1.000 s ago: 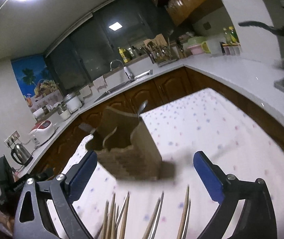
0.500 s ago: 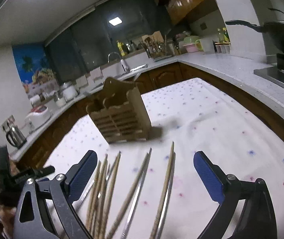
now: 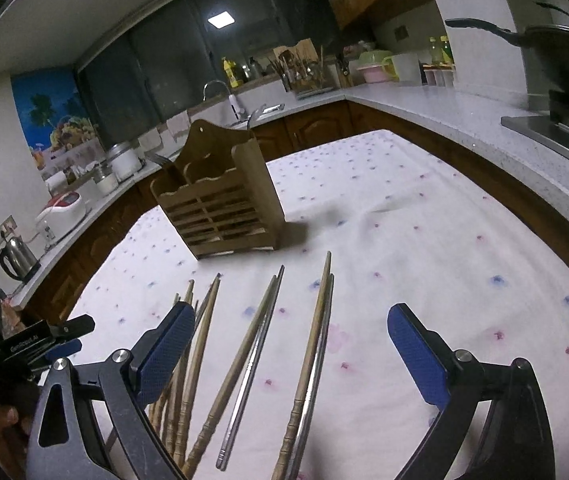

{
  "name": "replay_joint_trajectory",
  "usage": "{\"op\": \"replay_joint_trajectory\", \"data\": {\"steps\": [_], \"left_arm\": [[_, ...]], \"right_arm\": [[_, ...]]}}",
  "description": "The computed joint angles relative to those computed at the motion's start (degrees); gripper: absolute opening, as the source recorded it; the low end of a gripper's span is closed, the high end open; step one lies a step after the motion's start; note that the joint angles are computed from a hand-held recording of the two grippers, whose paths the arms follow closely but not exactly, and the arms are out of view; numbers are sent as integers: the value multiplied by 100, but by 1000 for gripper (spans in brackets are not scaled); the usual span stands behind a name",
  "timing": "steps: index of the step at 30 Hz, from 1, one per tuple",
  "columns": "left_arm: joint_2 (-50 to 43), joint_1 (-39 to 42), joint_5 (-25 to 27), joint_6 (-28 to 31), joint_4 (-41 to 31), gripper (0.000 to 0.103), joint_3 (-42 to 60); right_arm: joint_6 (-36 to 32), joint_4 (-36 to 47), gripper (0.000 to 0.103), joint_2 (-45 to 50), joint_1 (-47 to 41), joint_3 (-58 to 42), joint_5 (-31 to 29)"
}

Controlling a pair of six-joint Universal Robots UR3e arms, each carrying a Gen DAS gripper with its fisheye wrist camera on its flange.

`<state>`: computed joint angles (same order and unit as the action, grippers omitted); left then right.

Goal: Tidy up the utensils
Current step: 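Move both open tools back over the remaining chopsticks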

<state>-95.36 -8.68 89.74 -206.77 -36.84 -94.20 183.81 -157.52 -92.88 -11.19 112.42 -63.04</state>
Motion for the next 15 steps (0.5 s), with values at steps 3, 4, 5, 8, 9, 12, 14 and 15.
{"op": "replay_joint_trajectory", "data": {"steps": [3, 4, 5, 8, 9, 12, 14, 15], "left_arm": [[-257, -1, -99, 45, -266, 86, 376], [-345, -8, -122, 60, -363, 86, 510], [-460, -9, -155, 86, -479, 85, 682], [-715, -16, -234, 88, -623, 79, 1020], [-828, 3, -310, 100, -692, 77, 1162], [-1161, -8, -367, 151, -923, 72, 1610], [-1424, -22, -403, 216, -1135, 70, 1983], [-1599, -33, -425, 272, -1313, 68, 2250]], "right_arm": [[-61, 68, 98, 86, -11, -75, 8], [-94, 114, 97, 135, -4, -136, 1], [-119, 158, 97, 181, 21, -205, -34], [-194, 276, 94, 369, 93, -446, -123], [-217, 340, 92, 447, 102, -545, -128], [-243, 512, 89, 710, 126, -856, -180], [-261, 653, 81, 891, 138, -1087, -205], [-285, 779, 79, 1018, 154, -1265, -228]]}}
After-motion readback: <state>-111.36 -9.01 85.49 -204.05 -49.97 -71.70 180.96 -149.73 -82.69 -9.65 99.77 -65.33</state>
